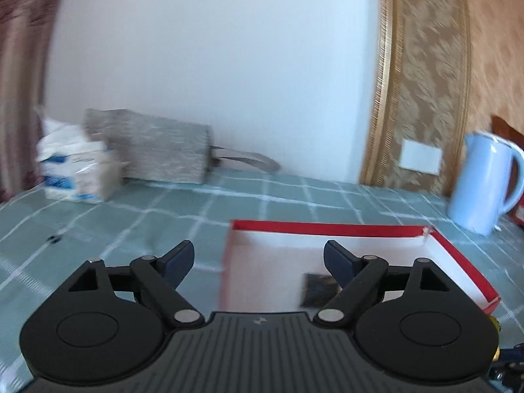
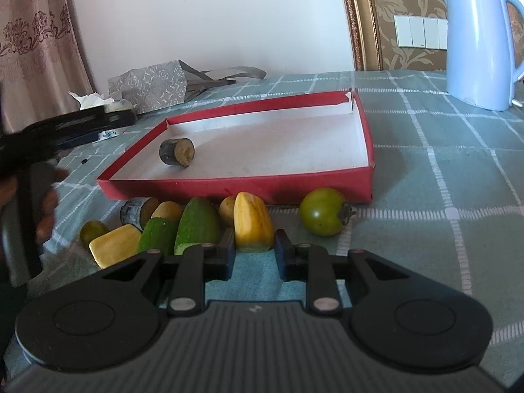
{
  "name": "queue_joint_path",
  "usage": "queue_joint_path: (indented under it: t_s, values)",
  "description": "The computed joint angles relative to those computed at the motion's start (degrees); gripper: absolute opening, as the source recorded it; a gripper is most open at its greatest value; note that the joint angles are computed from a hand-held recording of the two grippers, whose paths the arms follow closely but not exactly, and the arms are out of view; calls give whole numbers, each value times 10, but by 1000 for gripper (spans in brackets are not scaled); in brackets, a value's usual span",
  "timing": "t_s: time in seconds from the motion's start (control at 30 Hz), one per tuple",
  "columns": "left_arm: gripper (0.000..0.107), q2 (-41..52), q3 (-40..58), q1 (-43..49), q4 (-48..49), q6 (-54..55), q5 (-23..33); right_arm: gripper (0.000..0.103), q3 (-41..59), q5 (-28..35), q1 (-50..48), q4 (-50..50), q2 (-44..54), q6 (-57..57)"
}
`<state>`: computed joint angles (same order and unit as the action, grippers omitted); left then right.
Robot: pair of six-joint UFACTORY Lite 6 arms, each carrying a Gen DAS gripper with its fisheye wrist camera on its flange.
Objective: Organize fruits
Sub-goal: 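Carry the yellow pepper chunk over the tray and open the right tool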
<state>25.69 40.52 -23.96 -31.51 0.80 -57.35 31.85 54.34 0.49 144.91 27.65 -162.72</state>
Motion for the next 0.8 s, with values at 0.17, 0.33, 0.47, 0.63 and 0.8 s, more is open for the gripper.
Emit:
queue_joint_path:
  t_s: [0.17, 0.33, 0.47, 0.63, 0.8]
  values:
    - [87, -56, -94, 25, 44, -65, -10, 24, -21, 25, -5, 6, -14, -13]
    - [87, -66, -136, 31, 61, -90, -14, 24, -53, 60, -6, 21, -56, -31]
    - [87, -63, -141, 22, 63, -84, -13, 24, -8, 9, 28, 72, -76, -31]
    - [87, -59, -139, 11, 54, -70, -16, 24, 164, -122, 81, 127, 6, -23]
    - [87, -53, -128, 14, 68, -67, 4, 39, 307, -210, 106, 134, 105, 18]
